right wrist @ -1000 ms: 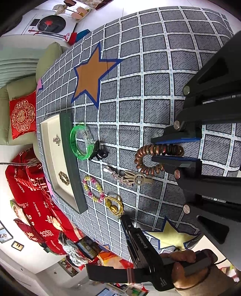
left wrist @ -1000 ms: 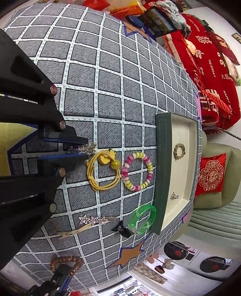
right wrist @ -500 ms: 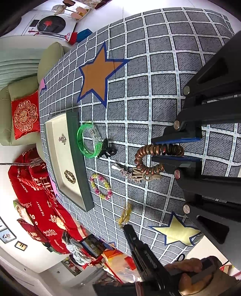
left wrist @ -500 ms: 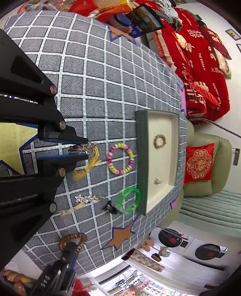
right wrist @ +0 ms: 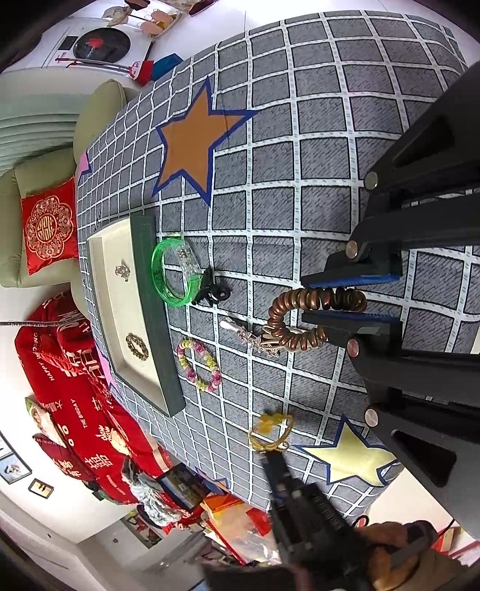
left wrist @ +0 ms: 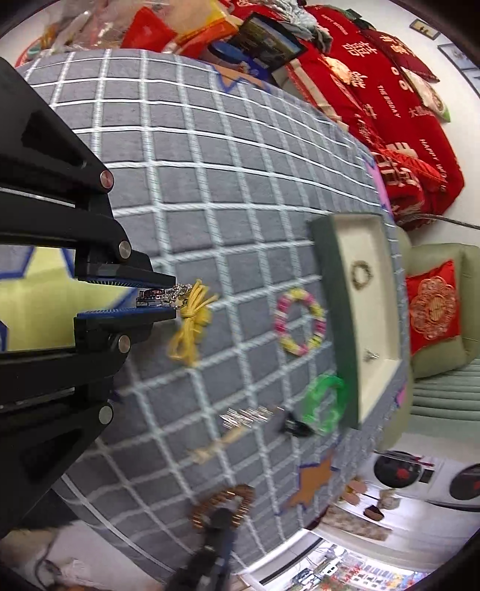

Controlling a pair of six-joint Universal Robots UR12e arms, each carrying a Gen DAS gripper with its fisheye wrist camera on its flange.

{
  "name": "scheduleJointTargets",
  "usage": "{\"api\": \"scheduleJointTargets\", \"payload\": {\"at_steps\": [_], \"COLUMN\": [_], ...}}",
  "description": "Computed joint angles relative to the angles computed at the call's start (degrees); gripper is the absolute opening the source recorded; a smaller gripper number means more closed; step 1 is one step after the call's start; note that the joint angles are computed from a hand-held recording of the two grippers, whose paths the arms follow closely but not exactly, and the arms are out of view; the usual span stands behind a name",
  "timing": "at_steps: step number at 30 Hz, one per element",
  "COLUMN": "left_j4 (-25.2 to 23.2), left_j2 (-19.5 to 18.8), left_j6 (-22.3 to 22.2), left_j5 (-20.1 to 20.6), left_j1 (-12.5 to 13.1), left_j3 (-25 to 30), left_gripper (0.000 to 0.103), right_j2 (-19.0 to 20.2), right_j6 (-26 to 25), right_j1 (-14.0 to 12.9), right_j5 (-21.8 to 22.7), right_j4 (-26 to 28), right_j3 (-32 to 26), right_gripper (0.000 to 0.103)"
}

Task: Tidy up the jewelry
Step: 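Release the pendant into the tray with the left tool while the right tool places the bead bracelet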

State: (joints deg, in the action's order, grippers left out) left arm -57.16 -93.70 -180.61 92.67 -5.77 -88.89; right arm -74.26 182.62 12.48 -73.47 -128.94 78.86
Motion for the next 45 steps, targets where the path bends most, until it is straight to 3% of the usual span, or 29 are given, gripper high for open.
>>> {"api": "scheduleJointTargets", "payload": {"at_steps": [12,18,26,35,39,45], "left_j4": [-0.4,2.5,6.0,7.0,6.0,5.7], "left_j2": [2.6,2.9,0.7,-4.8,-8.6,-14.5], "left_j6": [1.3,1.2,2.1,1.4,-0.9,-1.9], "left_j5": [2.9,0.5,-4.0,-6.5,-7.4,-5.1], "left_j1": [1.0,1.4,1.4,1.7,2.4,2.5], "left_j3": [-2.9,-1.9,3.2,11.9,17.4,23.5], "left_gripper": [0.022,0.021,0.021,0.021,0.021,0.021], "right_j2": [0.4,0.7,2.3,7.5,11.9,20.1], "right_j6": [-0.3,-0.9,-1.4,-4.6,-6.2,-7.0], "right_j1": [0.6,0.8,0.3,0.0,0.2,0.8], "right_j5": [0.3,0.1,0.8,-1.0,-1.9,-3.1], "right_j4": [0.1,-0.2,0.1,1.6,4.3,9.6], "right_j3": [-0.6,-1.5,-6.1,-18.3,-27.0,-40.5], "right_gripper": [0.013,0.013,0.013,0.013,0.013,0.013]}}
